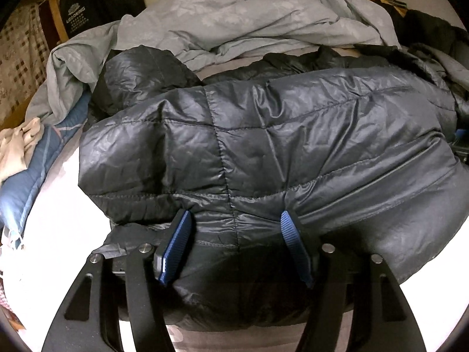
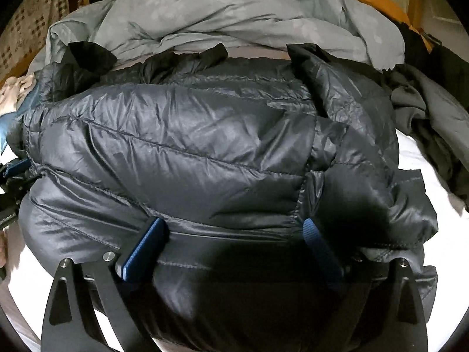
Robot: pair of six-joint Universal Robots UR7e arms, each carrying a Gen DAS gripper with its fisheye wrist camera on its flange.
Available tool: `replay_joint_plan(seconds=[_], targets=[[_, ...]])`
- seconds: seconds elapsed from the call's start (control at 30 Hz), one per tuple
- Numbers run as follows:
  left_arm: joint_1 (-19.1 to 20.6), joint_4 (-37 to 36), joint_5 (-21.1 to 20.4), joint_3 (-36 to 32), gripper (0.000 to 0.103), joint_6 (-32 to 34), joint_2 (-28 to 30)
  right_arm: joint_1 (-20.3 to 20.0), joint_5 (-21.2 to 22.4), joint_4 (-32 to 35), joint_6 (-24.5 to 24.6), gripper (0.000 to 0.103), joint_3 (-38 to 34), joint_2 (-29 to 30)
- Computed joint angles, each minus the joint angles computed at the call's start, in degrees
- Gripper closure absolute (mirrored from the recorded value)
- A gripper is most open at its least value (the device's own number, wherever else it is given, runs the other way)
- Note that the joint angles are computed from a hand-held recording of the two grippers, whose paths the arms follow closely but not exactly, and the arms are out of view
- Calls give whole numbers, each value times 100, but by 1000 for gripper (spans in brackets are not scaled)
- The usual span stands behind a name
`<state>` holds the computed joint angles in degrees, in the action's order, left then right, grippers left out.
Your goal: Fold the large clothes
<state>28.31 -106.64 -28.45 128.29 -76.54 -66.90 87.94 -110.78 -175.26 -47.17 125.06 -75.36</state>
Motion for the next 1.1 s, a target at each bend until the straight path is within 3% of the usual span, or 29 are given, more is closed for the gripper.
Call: replay_joint_plan(seconds=[0.17, 0.27, 0.33, 0.47, 0.6, 0.7, 0.83, 0.93, 1.0, 1.1], targets=[[39, -300, -147, 54, 40, 119, -146, 18, -50, 27, -48, 6, 9, -45], [-55, 104, -30, -36, 42, -102, -65, 16, -34, 72, -18, 6, -16, -50], [-176, -3, 75, 40, 45, -46, -104, 22, 7, 22, 29, 6, 10, -82], [-538, -753, 386, 328, 45, 337, -309, 5, 223, -104, -32, 6, 120, -247], [-853, -2034, 602, 612, 45, 1214, -305, -58, 834, 148, -3, 6, 233, -574], [-937, -3127, 489, 733, 45, 2076, -84, -44, 1216, 257, -157, 6, 409, -775], [-893, -3520, 322, 657, 45, 2516, 285, 64, 1511, 453, -410, 6, 680, -932], [-755, -3320, 102, 509, 44, 2436, 476, 169, 1352, 423, -542, 6, 785, -851], [-625, -2992, -47, 403, 42, 2254, 560, 293, 770, -32, -679, 6, 845, -545], [-482, -2785, -212, 328, 41, 2069, 689, 297, 365, -324, -809, 6, 849, -246]])
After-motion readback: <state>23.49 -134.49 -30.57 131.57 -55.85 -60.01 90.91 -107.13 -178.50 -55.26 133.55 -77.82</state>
